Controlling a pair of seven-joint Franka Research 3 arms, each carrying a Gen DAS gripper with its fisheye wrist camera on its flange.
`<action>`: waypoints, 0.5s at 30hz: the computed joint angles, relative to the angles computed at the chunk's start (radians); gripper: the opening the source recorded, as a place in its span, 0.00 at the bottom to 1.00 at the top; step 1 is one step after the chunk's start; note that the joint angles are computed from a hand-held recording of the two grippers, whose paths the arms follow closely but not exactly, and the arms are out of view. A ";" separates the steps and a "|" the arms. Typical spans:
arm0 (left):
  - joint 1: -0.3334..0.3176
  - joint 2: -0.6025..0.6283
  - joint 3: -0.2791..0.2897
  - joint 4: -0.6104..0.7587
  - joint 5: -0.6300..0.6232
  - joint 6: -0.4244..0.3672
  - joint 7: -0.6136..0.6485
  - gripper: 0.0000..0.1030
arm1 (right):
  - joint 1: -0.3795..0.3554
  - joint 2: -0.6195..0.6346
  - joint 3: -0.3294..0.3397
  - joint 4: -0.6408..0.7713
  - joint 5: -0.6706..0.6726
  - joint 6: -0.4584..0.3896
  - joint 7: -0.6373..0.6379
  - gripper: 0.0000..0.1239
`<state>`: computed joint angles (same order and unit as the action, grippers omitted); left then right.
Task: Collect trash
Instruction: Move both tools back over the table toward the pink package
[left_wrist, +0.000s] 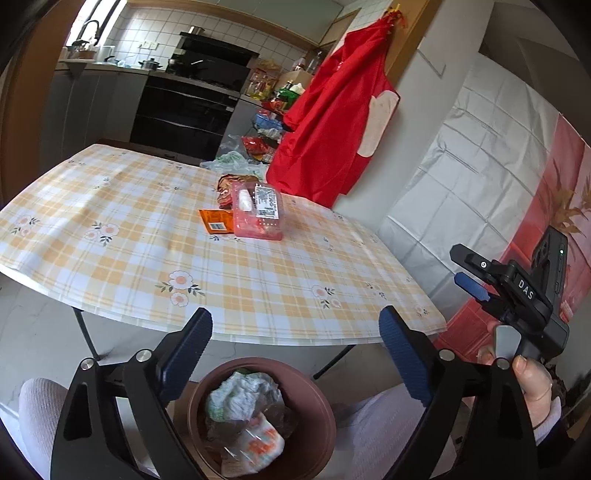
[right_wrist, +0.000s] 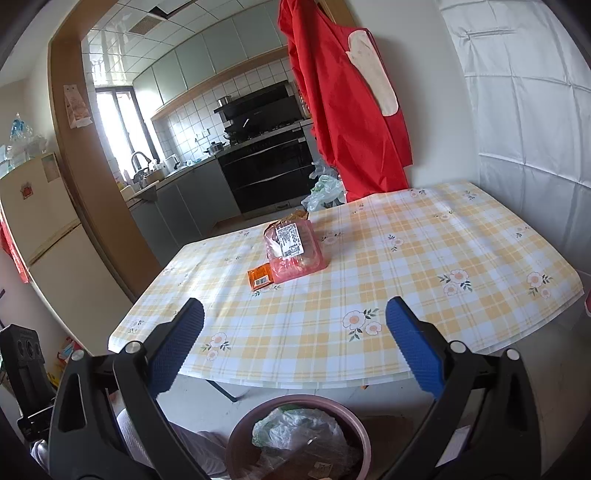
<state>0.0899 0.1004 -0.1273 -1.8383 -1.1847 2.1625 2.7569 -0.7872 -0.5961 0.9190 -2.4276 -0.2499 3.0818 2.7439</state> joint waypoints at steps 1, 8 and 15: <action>-0.001 0.002 0.000 0.001 0.001 0.008 -0.005 0.90 | 0.001 0.003 0.000 0.000 -0.001 -0.001 -0.001 0.78; -0.007 0.016 -0.006 0.008 0.028 0.063 -0.035 0.93 | -0.005 0.035 0.006 0.015 -0.024 -0.018 0.000 0.78; -0.012 0.062 -0.027 0.048 0.087 0.139 -0.085 0.93 | -0.029 0.089 0.015 0.022 -0.076 -0.035 0.039 0.78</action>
<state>0.0779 0.1626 -0.1540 -1.7904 -1.0981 2.3017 2.6720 -0.8158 -0.5074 0.9338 -2.4058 -0.3257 3.0464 2.7828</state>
